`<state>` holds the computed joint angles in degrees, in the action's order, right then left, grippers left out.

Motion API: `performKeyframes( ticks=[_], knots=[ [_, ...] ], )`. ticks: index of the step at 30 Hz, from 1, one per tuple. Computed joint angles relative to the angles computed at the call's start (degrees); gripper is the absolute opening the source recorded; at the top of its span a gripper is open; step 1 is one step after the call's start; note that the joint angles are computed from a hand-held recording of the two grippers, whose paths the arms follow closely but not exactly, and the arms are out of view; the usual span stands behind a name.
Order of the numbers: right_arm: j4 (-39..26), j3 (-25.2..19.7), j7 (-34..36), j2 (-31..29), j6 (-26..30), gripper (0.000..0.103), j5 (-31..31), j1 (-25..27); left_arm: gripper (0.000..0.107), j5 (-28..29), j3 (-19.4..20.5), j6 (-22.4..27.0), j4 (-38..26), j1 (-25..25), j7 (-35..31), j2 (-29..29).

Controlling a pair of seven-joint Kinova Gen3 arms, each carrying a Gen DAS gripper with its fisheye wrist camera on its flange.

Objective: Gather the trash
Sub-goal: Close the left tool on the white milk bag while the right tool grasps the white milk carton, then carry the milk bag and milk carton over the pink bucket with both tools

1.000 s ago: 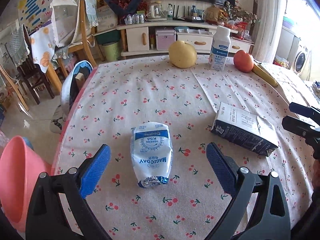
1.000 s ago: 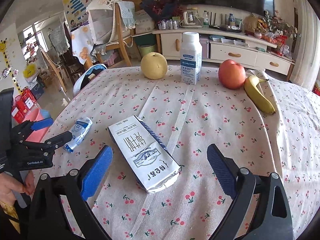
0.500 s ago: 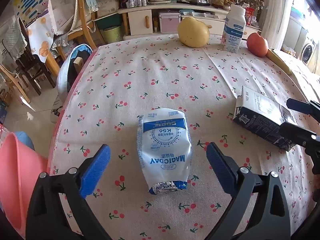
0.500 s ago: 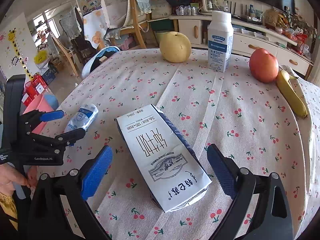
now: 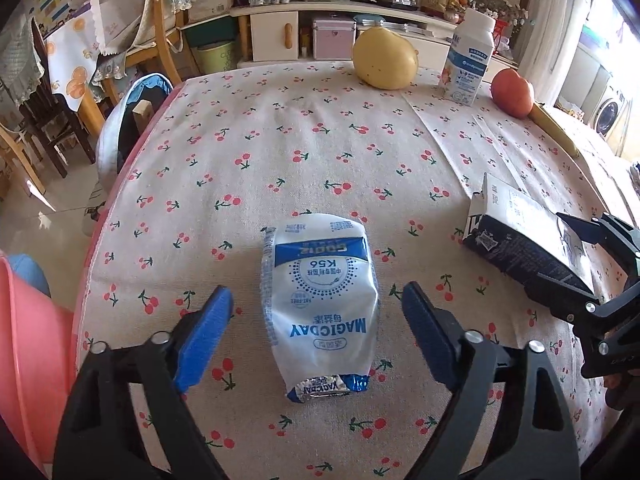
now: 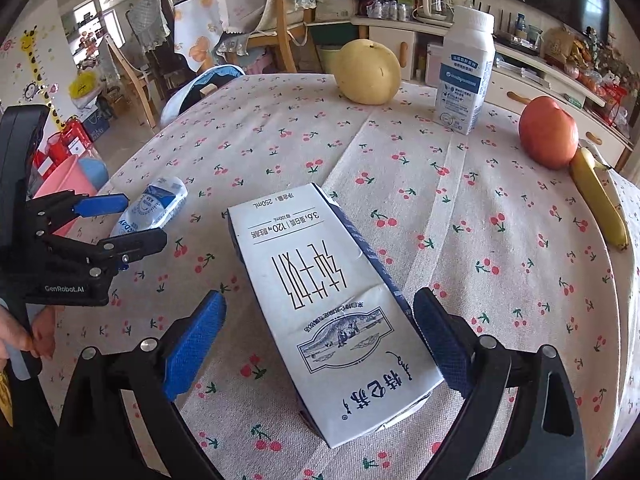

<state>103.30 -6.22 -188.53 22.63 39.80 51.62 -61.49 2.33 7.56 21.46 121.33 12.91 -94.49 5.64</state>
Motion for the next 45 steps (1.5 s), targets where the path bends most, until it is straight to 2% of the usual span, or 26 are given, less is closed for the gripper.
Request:
performKeyframes(
  ticks=[1, 3, 5, 9, 20, 30, 38, 45],
  knots=[
    [0.13, -0.06, 0.16, 0.01, -0.23, 0.085, -0.13, 0.21, 0.076, 1.49, 0.29, 0.23, -0.11, -0.68, -1.24, 0.18],
    [0.03, -0.02, 0.37, 0.2, -0.02, 0.081, -0.5, 0.34, 0.074, 4.56, 0.83, 0.45, -0.3, -1.97, -4.1, 0.71],
    [0.06, 0.07, 0.44, 0.34, 0.17, 0.079, -0.7, 0.34, 0.072, 4.66, 0.77, 0.25, -0.39, -1.77, -4.55, 0.95],
    [0.44, 0.27, -0.18, 0.25, 0.14, 0.076, -0.05, 0.02, 0.06, 9.02, 1.67, 0.31, -0.28, -3.28, -8.96, 0.74],
    [-0.98, -0.19, -0.6, 1.17, 2.72, 0.067, 1.07, -1.41, 0.06, 18.33, 1.66, -0.7, 1.32, -5.15, -18.67, -1.26],
    [-3.06, -0.7, -2.42, 1.7, 9.96, 0.064, 3.2, -4.53, 0.06, 20.51, -0.46, -2.97, 3.6, -4.16, -21.33, -5.42],
    [-4.99, -2.18, -4.04, 2.2, 14.96, 0.064, 4.94, -6.32, 0.06, 13.9, -1.76, -6.25, 5.67, -3.12, -15.07, -9.27],
    [-6.59, -2.81, -5.52, 2.66, 16.56, 0.064, 5.6, -7.72, 0.06, 11.18, -3.62, -8.23, 6.97, -2.49, -13.24, -11.82]
  ],
)
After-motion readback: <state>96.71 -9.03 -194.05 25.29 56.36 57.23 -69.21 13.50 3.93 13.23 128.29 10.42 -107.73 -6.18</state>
